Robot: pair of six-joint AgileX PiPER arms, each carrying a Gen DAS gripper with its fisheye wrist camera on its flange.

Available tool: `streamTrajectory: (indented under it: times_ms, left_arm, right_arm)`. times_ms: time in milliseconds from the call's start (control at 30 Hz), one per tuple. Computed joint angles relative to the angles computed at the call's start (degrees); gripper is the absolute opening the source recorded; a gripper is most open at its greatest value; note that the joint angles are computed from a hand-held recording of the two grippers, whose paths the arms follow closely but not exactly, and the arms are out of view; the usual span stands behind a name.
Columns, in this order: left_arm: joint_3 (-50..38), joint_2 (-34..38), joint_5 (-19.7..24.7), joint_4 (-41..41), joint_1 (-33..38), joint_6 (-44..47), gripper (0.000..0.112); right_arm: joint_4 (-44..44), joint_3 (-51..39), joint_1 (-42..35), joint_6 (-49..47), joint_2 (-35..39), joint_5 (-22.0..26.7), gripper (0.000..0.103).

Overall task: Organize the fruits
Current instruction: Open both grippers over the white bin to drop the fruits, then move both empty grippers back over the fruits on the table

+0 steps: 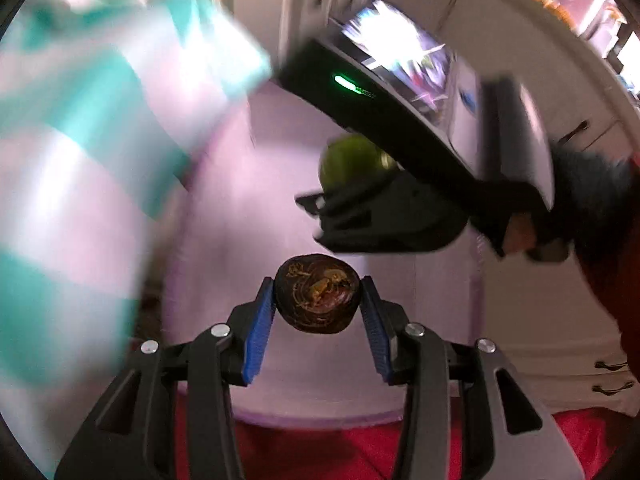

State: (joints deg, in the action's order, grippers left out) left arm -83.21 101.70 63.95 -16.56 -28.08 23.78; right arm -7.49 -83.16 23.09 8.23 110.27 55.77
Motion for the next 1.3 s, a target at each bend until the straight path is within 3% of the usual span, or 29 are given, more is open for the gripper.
streamTrajectory:
  times_ms: [133,233,533,600,633,767,900,1033,1100,1167,1233,1300]
  left_arm:
    - [-2.01,8.35,0.43,2.8,-0.74,-4.04,0.043]
    - [-3.6,12.46,1.97,5.64,-1.64,-7.5,0.043]
    - [-3.18,16.41,4.48,7.94,-4.76,-10.57,0.045]
    - [-5.07,17.25,5.17,7.64,-3.36,-9.66,0.061]
    - [-6.26,17.82,5.46,7.36,-2.68,-9.05,0.064]
    - [-1.99,11.74,2.09,4.32,-1.75,-5.55,0.069]
    - [7.29,-4.61,-5.77,-5.69,0.97,6.93,0.076]
    - [15.33,-22.88,-11.48,-20.86,10.18,20.51,0.099]
    - [16.55,-29.52,-10.47,-29.79,20.38,26.44,0.101]
    - [14.59,-32.02,-7.0,-33.5,30.14,26.82,0.101]
    - [10.6,-30.32,-3.12,-37.36,41.4,27.58,0.101]
    - [6.72,-26.53,-1.96,-38.45,50.79,27.22,0.101]
  right_arm:
    - [-0.08,-7.42,-0.42,-5.33,10.28,7.47,0.058]
    - [-0.3,-9.77,-0.08,-6.42,14.07,10.2,0.058]
    - [3.62,-5.97,-3.03,-6.88,12.65,7.58,0.06]
    - [3.94,-5.48,-3.44,-6.83,12.22,7.31,0.07]
    - [4.14,-5.02,-3.69,-6.71,11.64,6.95,0.072]
    - [6.17,-2.22,-5.69,-3.84,4.77,5.98,0.072]
    - [6.32,6.86,-7.54,1.73,-12.94,-1.31,0.073]
    - [5.69,16.64,-5.09,6.71,-31.41,-15.16,0.087]
    - [-3.77,17.33,1.57,16.7,-37.34,-19.22,0.089]
    - [-11.94,10.63,6.79,22.79,-34.16,-21.03,0.089]
    - [-13.38,-0.25,11.75,22.3,-28.36,-18.47,0.089]
    - [-11.25,-11.7,14.11,19.83,-21.09,-16.33,0.099]
